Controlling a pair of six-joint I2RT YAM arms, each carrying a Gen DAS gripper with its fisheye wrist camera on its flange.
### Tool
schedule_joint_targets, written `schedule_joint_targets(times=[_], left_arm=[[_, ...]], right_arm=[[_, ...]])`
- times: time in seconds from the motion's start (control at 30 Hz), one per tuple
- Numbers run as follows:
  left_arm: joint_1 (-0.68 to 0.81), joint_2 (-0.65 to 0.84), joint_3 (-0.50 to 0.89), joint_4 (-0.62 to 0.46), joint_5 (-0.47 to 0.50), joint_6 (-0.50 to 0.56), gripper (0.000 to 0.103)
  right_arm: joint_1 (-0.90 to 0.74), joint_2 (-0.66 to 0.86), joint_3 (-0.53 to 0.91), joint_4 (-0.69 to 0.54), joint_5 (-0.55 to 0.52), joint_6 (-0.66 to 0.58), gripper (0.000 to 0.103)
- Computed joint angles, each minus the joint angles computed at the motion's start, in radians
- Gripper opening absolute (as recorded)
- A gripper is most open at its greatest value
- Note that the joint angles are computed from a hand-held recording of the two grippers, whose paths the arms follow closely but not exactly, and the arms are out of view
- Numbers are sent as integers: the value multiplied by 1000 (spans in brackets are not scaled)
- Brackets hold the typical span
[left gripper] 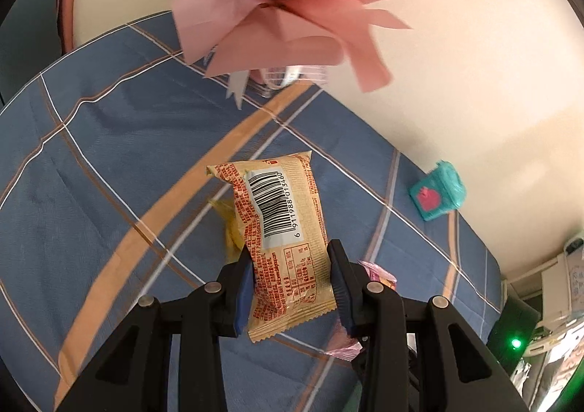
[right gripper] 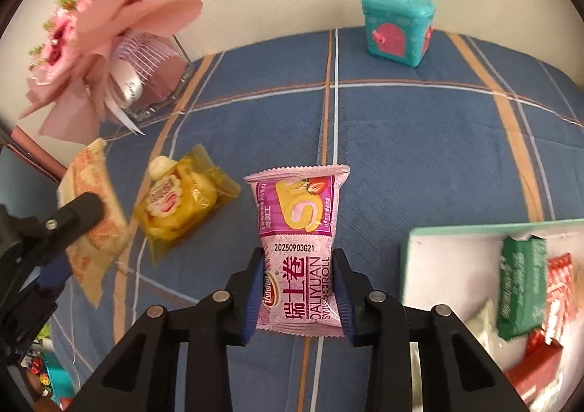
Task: Organize snacks
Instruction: 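Carry the bread pack with the left tool while the right tool carries the pink pack over the tray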
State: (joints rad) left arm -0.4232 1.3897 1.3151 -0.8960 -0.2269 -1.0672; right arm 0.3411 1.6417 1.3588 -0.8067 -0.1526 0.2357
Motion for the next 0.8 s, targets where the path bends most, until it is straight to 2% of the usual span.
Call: schedule_joint_targets(times=[0.47, 0.8], left_arm=[[-262, 41, 116, -137, -164, -115, 39], [-442, 177, 293, -233, -245, -117, 40]], right_arm=[[-68, -300, -95, -102, -40, -37, 38], [-285, -415, -140, -211, -118, -138, 38]])
